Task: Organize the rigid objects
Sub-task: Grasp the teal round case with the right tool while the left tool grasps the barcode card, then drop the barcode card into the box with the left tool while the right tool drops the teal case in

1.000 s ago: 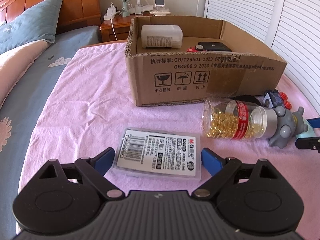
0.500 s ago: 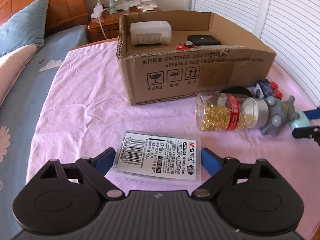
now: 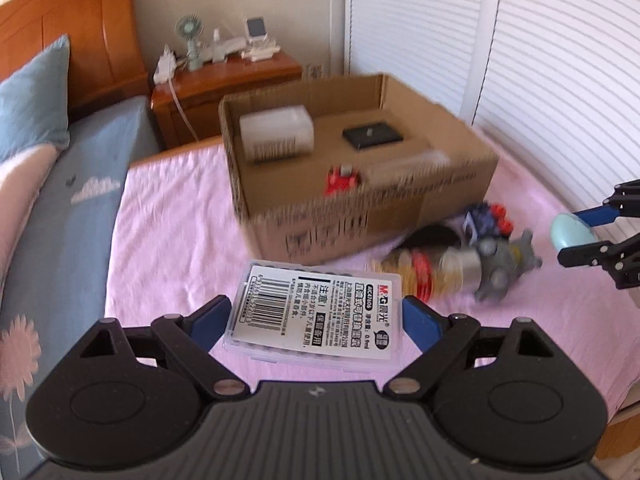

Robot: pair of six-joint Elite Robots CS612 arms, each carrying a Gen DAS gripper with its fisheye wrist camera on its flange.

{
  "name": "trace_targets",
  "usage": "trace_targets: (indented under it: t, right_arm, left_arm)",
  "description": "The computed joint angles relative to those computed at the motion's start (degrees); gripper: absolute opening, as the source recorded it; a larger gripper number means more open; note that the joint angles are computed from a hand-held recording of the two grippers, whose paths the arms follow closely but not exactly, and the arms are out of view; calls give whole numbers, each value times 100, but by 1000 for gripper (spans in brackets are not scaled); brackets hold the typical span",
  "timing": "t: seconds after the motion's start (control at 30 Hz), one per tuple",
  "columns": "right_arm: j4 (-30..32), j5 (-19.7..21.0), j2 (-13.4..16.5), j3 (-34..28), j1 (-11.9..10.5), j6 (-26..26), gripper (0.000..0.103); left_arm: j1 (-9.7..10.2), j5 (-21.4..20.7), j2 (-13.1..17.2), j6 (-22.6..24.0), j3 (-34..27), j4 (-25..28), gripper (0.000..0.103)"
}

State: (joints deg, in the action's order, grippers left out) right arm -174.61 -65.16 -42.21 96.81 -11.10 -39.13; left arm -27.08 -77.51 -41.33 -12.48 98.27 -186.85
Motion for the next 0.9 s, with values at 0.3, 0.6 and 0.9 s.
trace_targets:
  t: [0.3,0.6,0.9]
  right_arm:
    - [-123,359,4,-263,109,-6,58]
    - [-86,401,130,-573,238,177,58]
    - [-81,391,129,-600,279,235,58]
  left_arm:
    - [56,176,236,333,-731,-94,91]
    - [110,675,757,-37,-1699,465,91]
    - [124,747,723,-322,-1484,114,98]
